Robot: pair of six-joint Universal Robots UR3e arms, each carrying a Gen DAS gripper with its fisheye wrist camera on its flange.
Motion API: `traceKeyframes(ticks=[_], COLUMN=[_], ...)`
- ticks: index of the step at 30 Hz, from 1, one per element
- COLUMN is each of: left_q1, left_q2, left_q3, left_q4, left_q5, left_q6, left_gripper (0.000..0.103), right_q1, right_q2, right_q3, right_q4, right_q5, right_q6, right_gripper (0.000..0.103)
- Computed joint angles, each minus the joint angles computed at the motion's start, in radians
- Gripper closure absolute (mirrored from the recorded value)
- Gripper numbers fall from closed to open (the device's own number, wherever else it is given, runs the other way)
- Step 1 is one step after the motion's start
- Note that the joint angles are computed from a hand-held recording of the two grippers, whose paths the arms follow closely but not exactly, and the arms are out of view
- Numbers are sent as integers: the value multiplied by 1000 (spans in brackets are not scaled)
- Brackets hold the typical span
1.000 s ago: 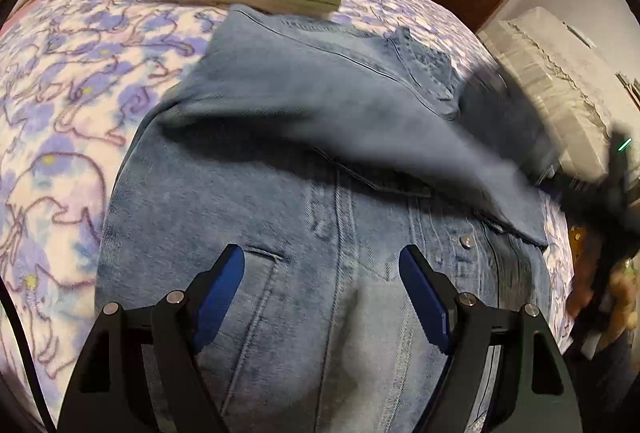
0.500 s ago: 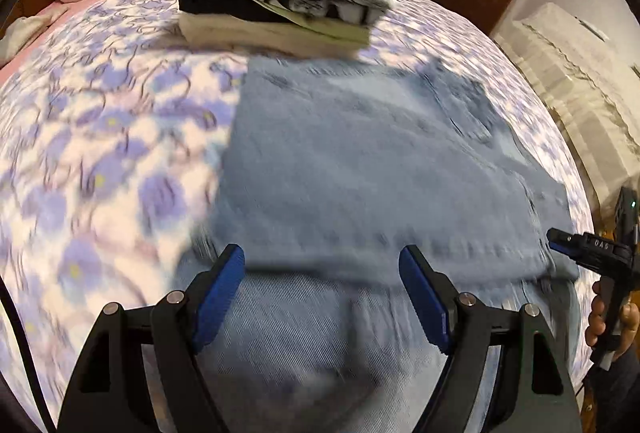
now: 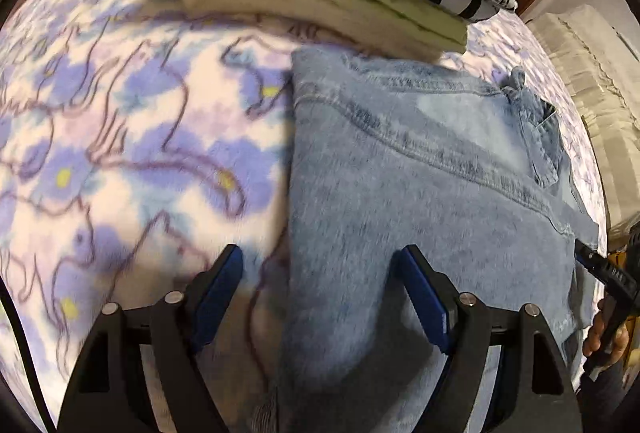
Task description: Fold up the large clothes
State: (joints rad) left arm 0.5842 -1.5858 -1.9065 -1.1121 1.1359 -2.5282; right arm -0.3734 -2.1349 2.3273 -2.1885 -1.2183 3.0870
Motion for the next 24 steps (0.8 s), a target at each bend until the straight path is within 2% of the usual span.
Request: traceKeyframes(ticks=[1,2,3,4,5,6,10,12,13,15,16,18,19,20,23,24], left_q1=[-4,-5,-16,-21,-19,-14,56,40,14,-16,-23,-30,-47,-54,-44,-29], left_q2=[-3,-9,-21,-14,3,39,174,155,125,74,61,67,71,86,183,232], left_q3=[-1,13,40,42,29,-1,-125,-162,-164,-163,-159,-144,-126,-117,-157,-177], left_q4=[17,2,-12,-4,16,51,169,257,292,330,334,318,305,289,292,277], left_q5=[-10,-29,-24,-20,-25,-34,-137,-110,-71,-19,-3,26,73,110,113,84], left_q6=[1,12,0,-13,-16,-9,22,3,-12,-43,-62,-81,-98,-101,-89,-75], left_gripper=[57,90,94,97,98,99,100,99,99,95,90,75,58,47,47,47], right_q1=[37,86,129,143,156,144,157,261,295,325,319,289,278,269,339,362], right_q2=[16,40,61,63,60,43,-42,69,114,212,198,131,102,61,-8,-14], right_q3=[-4,-18,-33,-38,-48,-54,-19,-16,-16,-40,-29,-49,-62,-64,-69,-76], right_q4=[-29,-53,-72,-78,-83,-73,-187,-315,-342,-307,-305,-205,-153,-110,-81,-81], right_q5=[-34,-72,-115,-126,-128,-98,-111,-264,-313,-359,-358,-331,-323,-318,-375,-380], right_q6=[12,8,20,19,21,11,58,129,142,148,153,180,188,190,239,255], right_gripper=[61,65,69,77,81,89,89,87,81,73,69,64,64,64,64,64])
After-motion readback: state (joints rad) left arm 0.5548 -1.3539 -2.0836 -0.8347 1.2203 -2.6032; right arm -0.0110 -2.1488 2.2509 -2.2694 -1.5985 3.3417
